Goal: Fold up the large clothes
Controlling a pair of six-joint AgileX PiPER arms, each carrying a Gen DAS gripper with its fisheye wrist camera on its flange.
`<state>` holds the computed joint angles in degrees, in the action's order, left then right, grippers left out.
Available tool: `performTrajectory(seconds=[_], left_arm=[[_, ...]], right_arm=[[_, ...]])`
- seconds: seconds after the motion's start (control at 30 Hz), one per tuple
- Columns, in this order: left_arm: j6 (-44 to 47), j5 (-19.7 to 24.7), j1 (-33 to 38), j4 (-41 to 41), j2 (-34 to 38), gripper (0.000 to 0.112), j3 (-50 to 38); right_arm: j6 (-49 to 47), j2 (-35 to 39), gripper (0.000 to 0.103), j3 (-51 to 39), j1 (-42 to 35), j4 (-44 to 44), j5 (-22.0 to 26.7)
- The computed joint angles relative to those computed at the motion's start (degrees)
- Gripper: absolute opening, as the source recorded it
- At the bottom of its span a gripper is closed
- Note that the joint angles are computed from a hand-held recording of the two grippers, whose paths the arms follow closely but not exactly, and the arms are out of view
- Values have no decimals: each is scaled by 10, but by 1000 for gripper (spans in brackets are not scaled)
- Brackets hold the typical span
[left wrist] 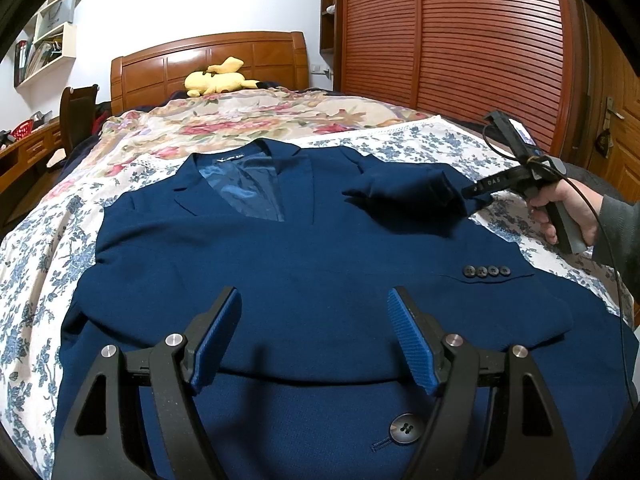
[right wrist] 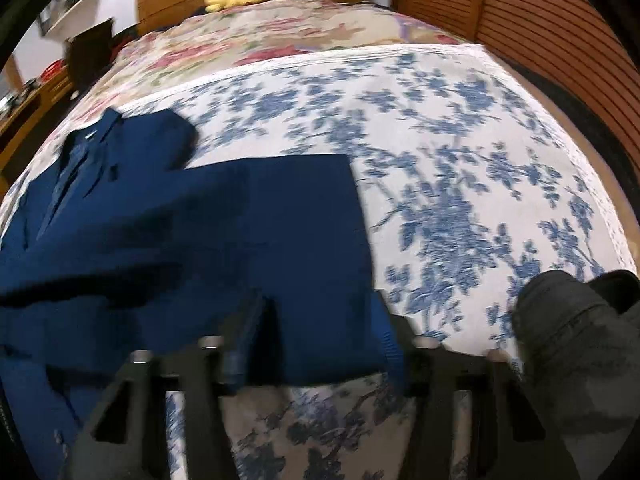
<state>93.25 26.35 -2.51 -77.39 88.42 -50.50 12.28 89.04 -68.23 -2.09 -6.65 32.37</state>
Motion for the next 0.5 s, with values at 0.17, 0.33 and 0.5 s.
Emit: performTrajectory(seconds=[0.17,0.33,0.5], left_arm=[[-20,-2,8,17,-9,76,1],[-59,3,34,59,-49,76,23],[-114,34,83,121,-120,76,55]], right_arm=[[-3,-40,14,29,43,-37,-12],[83,-122,14,65,108,-123,-43],[88,-173,14,62,181,-147,-49]])
